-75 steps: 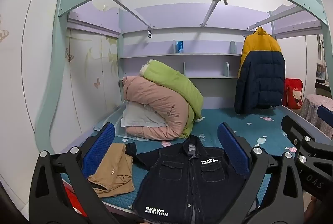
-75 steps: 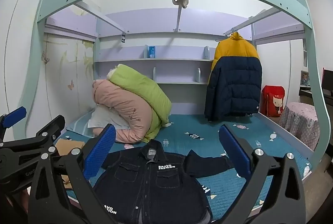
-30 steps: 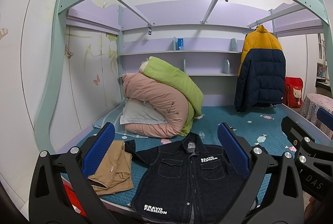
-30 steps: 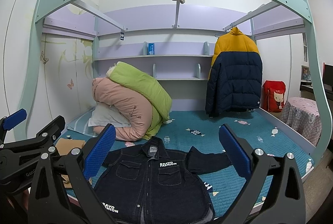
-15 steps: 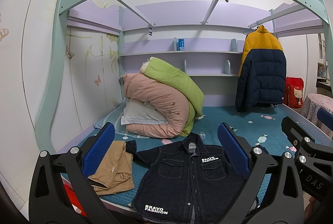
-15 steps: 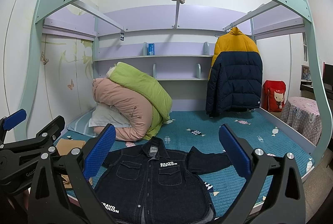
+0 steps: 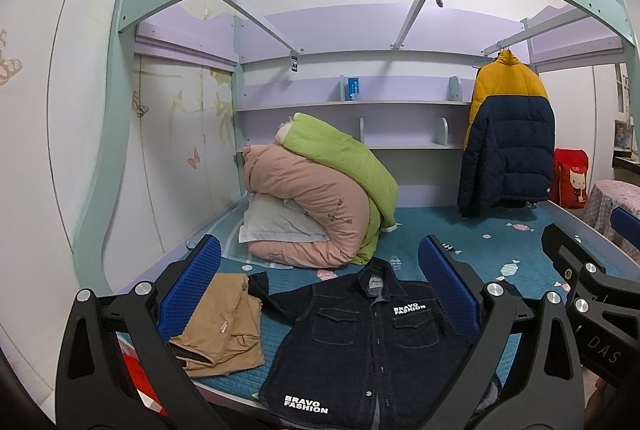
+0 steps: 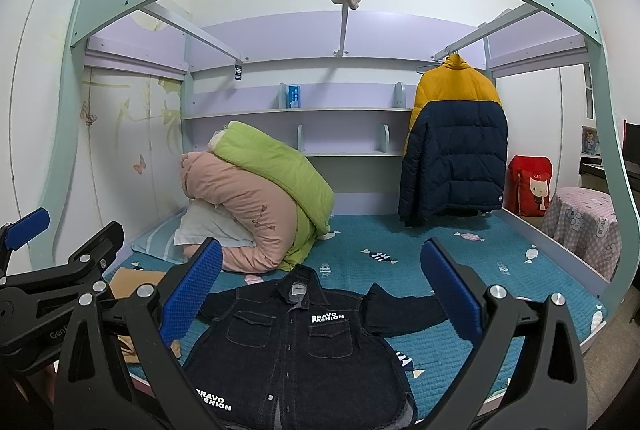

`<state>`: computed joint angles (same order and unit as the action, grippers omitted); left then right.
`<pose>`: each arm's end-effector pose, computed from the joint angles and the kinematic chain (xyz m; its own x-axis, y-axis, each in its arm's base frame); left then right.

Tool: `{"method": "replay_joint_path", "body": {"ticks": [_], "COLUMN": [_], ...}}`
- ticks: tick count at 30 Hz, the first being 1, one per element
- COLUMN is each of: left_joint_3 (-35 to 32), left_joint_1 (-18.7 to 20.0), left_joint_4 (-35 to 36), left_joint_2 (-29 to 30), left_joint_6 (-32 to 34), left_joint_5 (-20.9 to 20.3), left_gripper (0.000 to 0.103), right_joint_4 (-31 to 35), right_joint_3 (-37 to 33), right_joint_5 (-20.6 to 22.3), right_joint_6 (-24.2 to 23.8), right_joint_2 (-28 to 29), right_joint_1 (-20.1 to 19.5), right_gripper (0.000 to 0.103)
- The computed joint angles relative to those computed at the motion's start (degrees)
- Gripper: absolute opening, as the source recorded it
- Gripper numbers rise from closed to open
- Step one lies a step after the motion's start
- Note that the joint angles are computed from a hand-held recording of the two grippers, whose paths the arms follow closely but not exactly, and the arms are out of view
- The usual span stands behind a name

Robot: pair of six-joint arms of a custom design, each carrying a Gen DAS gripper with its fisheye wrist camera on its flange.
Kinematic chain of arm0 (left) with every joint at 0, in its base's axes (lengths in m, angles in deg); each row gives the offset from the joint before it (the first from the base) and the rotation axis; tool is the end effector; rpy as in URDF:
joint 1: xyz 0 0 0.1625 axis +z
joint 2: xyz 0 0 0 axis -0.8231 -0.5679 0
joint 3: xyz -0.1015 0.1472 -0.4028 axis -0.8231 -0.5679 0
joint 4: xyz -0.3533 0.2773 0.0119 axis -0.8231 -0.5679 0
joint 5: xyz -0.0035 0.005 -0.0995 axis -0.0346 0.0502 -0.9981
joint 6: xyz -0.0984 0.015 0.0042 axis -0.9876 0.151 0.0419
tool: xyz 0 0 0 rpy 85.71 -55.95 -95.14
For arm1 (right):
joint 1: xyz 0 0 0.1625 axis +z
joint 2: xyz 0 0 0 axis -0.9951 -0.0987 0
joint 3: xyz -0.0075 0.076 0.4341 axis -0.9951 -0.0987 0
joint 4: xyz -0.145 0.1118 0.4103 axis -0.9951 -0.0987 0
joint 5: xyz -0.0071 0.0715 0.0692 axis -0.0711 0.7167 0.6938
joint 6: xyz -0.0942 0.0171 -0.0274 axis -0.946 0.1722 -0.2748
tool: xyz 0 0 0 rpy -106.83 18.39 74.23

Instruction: Fold large clothes

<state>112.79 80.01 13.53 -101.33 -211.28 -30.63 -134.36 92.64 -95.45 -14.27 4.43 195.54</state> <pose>-0.6008 -0.5288 0.2426 -0.6621 -0.0881 -0.7442 0.7164 0.2172 -0.6630 0.2991 -0.5314 0.4994 -0.7364 -0.0029 0.6766 -0.6659 0.1805 -0.7239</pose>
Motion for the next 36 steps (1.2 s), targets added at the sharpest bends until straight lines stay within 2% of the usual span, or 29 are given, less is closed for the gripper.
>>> {"method": "replay_joint_path", "body": {"ticks": [16,36], "left_joint_3": [2.0,1.9], "left_joint_1": [0.1,0.1], "left_joint_4": [-4.4,-4.4], "left_joint_2": [-1.5,-1.5], "left_joint_6": [3.7,3.8], "left_joint_5": [-0.9,-0.8], "left_gripper": [0.099,0.099], "right_joint_4": [0.2,0.3], "right_joint_3": [0.0,-0.3], "right_joint_5": [0.5,0.6], "right_joint_6": [0.2,0.2], "right_joint_2": [0.3,0.4], "right_joint_1": [0.2,0.1], "right_gripper": [0.096,0.096]}}
